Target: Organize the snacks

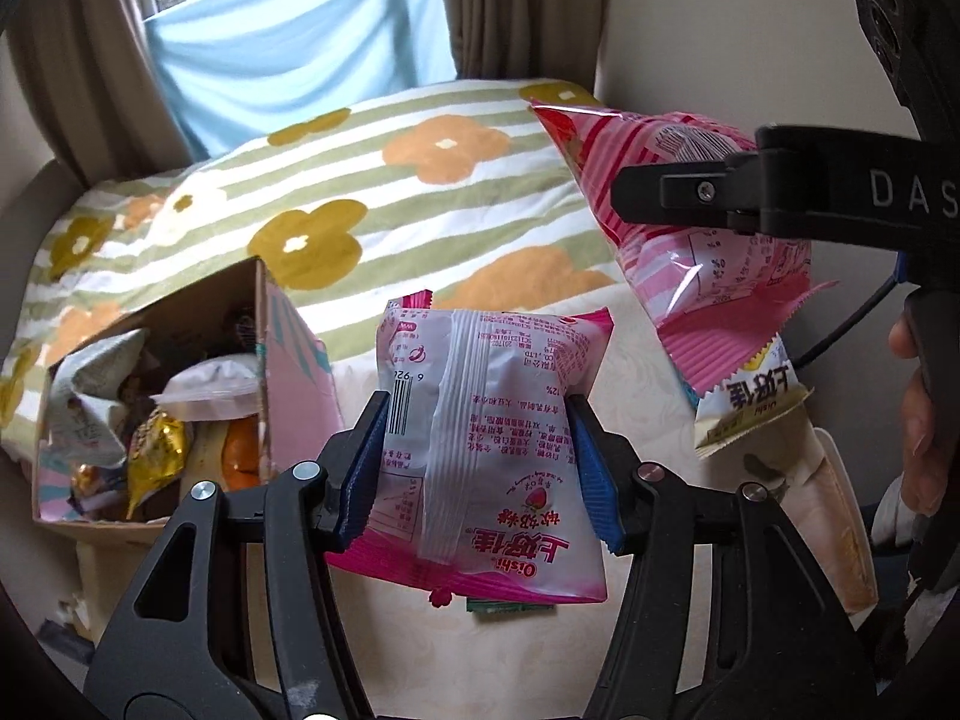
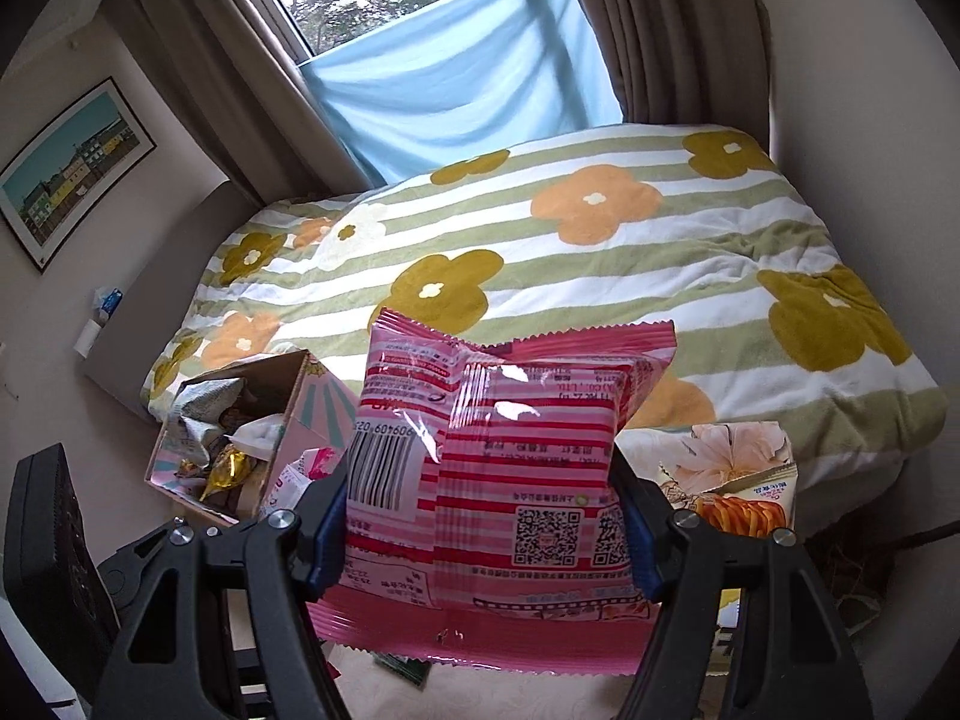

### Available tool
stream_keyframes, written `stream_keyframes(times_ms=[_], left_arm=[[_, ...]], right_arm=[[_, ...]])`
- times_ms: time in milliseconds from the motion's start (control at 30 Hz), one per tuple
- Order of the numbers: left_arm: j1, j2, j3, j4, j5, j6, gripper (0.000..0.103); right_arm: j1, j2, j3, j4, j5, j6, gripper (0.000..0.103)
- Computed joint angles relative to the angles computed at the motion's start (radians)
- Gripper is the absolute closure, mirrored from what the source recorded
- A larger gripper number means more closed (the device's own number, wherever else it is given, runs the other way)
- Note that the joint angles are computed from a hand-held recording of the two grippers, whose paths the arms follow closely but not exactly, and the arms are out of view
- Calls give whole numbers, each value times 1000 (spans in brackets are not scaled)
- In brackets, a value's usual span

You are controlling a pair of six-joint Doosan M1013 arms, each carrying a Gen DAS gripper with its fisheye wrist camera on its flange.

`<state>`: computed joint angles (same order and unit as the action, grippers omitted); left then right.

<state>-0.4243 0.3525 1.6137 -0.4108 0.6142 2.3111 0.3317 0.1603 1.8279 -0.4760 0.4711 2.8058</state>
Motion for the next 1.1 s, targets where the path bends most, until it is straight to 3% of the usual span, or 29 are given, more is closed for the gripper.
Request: stream_keyframes(times_ms=[267,500,867,1100], left_arm=[[50,-41,-11,87,-57,-172,49],[132,-21,-72,105,-64,-218,49],[276,110,-276,25,67,-101,49],[317,217,-413,37,155,-71,49]], right_arm=[[25,10,-54,81,-46,-181,35],[60,78,-153,166,-45,-297,35],[113,226,-343,121,44,-187,35],[135,299,-436,92,124,-102,35]])
